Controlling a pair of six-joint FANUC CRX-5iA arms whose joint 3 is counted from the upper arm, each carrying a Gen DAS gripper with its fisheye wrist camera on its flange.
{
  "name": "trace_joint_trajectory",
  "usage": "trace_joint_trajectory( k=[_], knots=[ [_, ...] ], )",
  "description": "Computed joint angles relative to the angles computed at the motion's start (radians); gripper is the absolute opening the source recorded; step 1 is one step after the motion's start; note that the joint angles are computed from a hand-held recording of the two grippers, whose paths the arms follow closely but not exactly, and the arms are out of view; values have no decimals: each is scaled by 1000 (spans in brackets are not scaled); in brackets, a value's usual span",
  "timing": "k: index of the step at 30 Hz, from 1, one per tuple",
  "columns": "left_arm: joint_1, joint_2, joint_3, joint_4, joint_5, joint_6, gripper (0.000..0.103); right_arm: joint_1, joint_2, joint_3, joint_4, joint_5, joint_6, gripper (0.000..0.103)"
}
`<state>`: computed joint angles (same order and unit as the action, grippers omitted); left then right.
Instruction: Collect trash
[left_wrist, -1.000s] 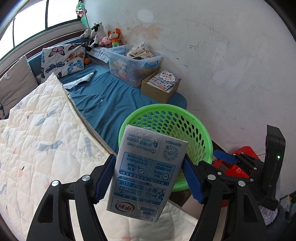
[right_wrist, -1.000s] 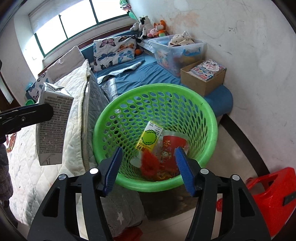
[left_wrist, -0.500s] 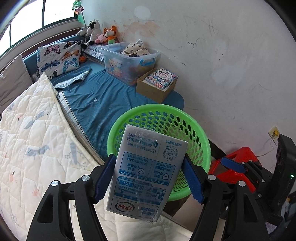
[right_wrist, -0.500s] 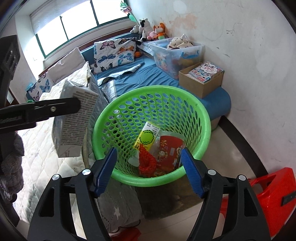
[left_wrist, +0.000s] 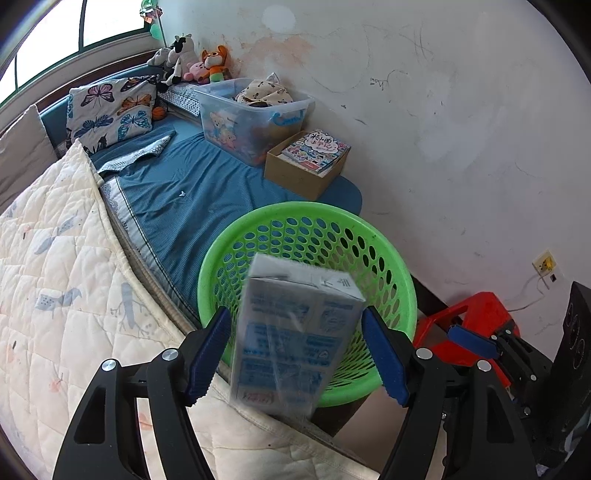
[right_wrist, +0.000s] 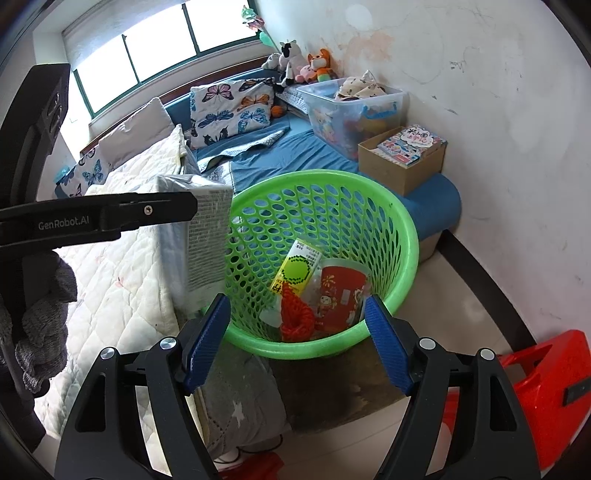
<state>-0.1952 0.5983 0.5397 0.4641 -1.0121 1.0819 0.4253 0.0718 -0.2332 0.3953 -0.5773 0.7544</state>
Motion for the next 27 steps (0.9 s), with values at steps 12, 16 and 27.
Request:
trace_joint_trajectory(
  k=[12,16,27],
  knots=[
    [34,-98,-146,53,62,-61,80,27,-31,-32,28,13,-33,76],
    [53,-172,-243,58,120,-94,84,50,-43,-49,71,10,-70,79],
    [134,-371,-488,81,268,-153,88,135,-67,-67,168,-17,-141,86]
  ],
)
